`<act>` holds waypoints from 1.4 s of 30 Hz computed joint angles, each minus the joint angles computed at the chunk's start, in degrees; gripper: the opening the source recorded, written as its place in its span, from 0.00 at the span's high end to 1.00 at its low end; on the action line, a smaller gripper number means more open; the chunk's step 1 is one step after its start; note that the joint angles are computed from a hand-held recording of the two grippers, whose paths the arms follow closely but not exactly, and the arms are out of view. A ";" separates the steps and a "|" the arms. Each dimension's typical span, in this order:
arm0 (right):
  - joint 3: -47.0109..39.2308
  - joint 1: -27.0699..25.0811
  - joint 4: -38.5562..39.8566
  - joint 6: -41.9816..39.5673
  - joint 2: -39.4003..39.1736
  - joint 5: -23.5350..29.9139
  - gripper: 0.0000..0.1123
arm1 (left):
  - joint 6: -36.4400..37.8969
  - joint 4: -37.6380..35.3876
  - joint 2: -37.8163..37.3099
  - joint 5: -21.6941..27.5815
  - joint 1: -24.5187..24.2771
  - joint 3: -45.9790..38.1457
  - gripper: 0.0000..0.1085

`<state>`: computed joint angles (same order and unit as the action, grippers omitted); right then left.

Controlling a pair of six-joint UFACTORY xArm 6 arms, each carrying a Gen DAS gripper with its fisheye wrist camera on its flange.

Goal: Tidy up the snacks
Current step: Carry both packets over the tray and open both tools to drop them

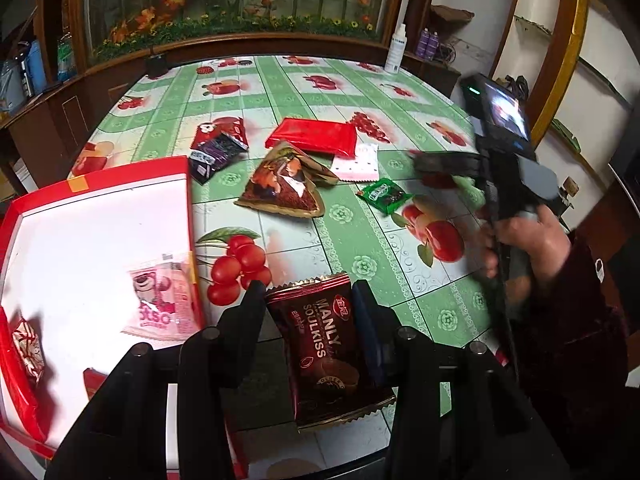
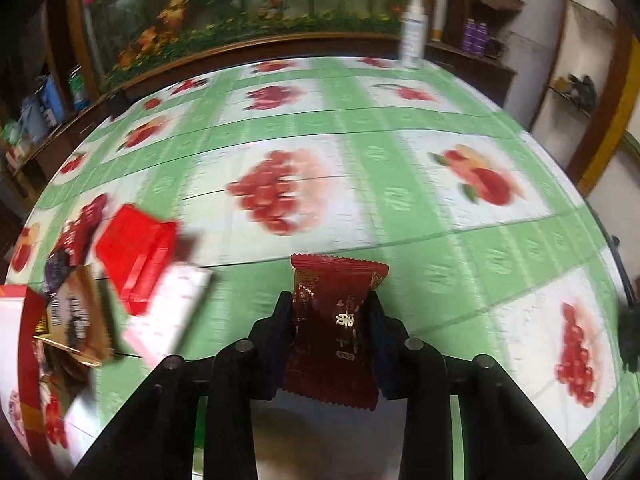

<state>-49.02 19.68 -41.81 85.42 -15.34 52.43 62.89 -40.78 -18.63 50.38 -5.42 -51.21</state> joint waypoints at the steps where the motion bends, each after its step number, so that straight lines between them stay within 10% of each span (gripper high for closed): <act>1: 2.02 -0.31 -0.03 0.85 -2.11 -0.53 0.70 | 0.16 -0.29 0.11 0.13 0.23 -0.15 0.61; 13: 24.22 -4.82 4.54 2.92 -27.56 -27.90 0.70 | 0.67 -2.30 0.64 1.01 2.49 -1.48 0.61; 20: 18.45 -1.54 0.05 4.65 -19.80 -38.39 0.71 | 1.39 -3.79 -0.03 -3.82 3.99 -1.22 0.61; 42: -7.33 10.96 18.38 -20.70 10.77 -41.40 0.71 | 2.25 -6.31 6.66 -19.86 8.60 -3.90 0.61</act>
